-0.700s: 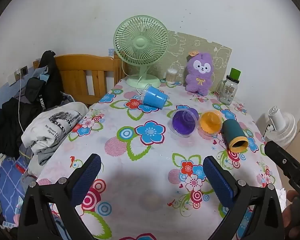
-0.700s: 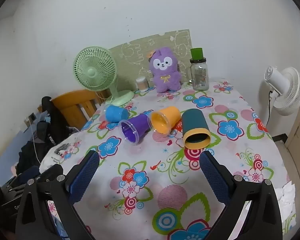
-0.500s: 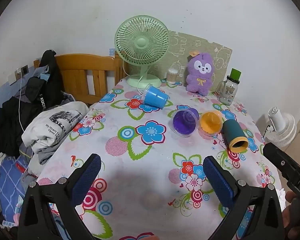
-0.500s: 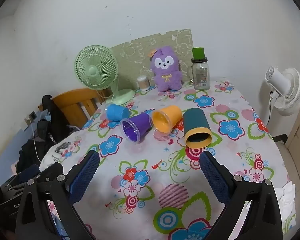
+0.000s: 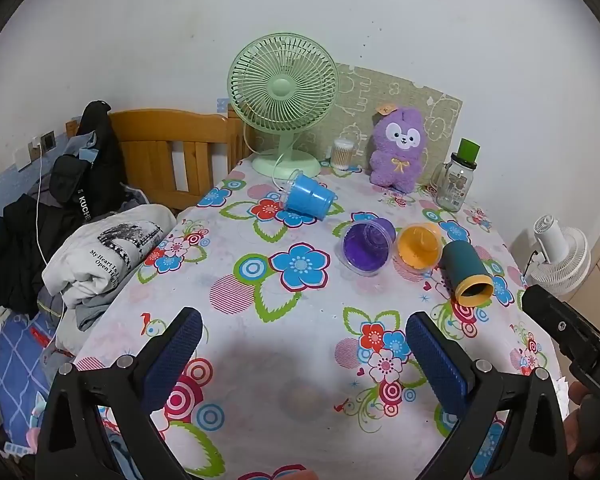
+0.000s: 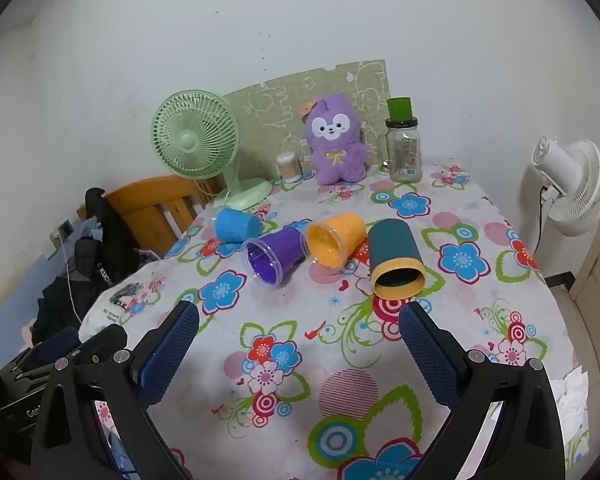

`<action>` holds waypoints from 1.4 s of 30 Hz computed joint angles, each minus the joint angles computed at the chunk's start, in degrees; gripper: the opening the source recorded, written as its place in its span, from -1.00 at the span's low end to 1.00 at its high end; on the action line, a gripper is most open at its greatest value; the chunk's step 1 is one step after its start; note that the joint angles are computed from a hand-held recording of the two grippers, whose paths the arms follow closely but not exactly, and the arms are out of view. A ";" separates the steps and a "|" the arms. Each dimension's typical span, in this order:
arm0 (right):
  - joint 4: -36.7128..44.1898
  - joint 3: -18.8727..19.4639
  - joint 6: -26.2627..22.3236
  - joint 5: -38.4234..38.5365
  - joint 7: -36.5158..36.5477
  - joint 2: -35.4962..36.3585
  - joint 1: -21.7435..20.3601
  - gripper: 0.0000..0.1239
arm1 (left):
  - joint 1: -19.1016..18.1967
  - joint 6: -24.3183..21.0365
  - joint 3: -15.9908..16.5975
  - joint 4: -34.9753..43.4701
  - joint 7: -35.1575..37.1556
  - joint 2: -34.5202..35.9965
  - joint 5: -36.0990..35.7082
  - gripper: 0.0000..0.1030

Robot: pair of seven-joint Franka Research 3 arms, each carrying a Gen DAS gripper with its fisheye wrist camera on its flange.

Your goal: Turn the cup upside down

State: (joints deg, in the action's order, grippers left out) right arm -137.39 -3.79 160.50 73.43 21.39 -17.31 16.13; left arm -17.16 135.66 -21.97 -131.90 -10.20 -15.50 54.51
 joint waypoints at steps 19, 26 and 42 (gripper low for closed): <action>-0.32 0.24 0.24 -0.56 0.06 0.15 0.27 0.63 | 0.14 0.31 0.08 0.01 0.47 -0.02 -0.41 0.99; -0.50 0.40 0.34 -1.50 0.83 0.13 0.30 0.63 | 0.13 0.77 0.25 -0.44 0.55 -0.21 -0.49 0.99; -0.46 0.38 -0.01 -2.48 1.73 0.62 0.33 0.63 | 0.07 0.76 0.23 0.15 0.26 0.82 -0.37 0.99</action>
